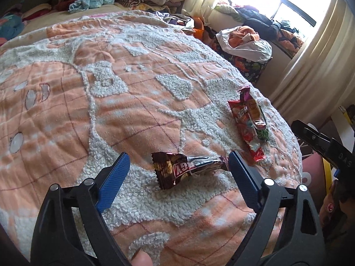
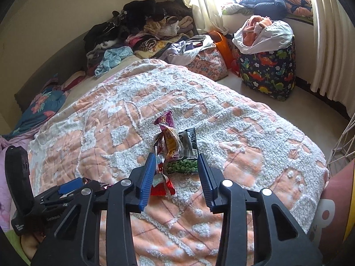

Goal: Collect trash
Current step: 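Lower the left tool to the brown wrapper while the right tool nears the purple snack bag, then close the left tool on the brown wrapper while the right tool grasps the purple snack bag, then lift the brown wrapper and purple snack bag and carry both over the yellow bin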

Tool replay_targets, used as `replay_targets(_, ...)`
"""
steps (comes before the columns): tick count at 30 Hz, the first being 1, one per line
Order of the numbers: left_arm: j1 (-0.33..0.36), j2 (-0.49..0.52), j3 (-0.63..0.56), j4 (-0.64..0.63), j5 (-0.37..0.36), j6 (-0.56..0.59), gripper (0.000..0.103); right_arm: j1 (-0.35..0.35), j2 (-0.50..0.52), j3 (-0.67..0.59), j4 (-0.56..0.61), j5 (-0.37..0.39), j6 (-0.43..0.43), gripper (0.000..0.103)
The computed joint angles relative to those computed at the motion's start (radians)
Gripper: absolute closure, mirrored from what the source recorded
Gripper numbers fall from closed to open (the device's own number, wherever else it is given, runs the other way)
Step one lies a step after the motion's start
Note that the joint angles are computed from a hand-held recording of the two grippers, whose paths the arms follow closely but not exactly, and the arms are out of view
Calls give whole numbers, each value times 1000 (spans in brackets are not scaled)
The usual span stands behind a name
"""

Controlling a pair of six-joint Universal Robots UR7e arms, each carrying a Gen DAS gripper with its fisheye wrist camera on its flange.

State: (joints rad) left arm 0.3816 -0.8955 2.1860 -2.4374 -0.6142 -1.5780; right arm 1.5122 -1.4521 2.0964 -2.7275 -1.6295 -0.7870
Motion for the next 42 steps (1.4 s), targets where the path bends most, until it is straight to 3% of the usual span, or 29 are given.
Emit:
replay_targets(4, 5, 13, 13, -63, -8, 25, 31, 19, 67, -21, -27, -45, 12, 68)
replay_targets(6, 5, 21, 11, -82, -9, 42, 41, 24, 97, -33, -37, -66, 19, 69)
replay_targets(18, 8, 41, 28, -182, 3, 92, 49, 31, 177, -66, -64, -103, 33, 71)
replay_targets(26, 5, 45, 30, -198, 14, 97, 60, 8, 137, -33, -78, -51, 9, 96)
replay_targets(36, -2, 64, 30, -277, 17, 161, 80, -28, 62, -14, -15, 14, 23, 100)
replay_targets(42, -11, 82, 29, -371, 20, 257, 88, -28, 46, 3, -8, 46, -1, 99)
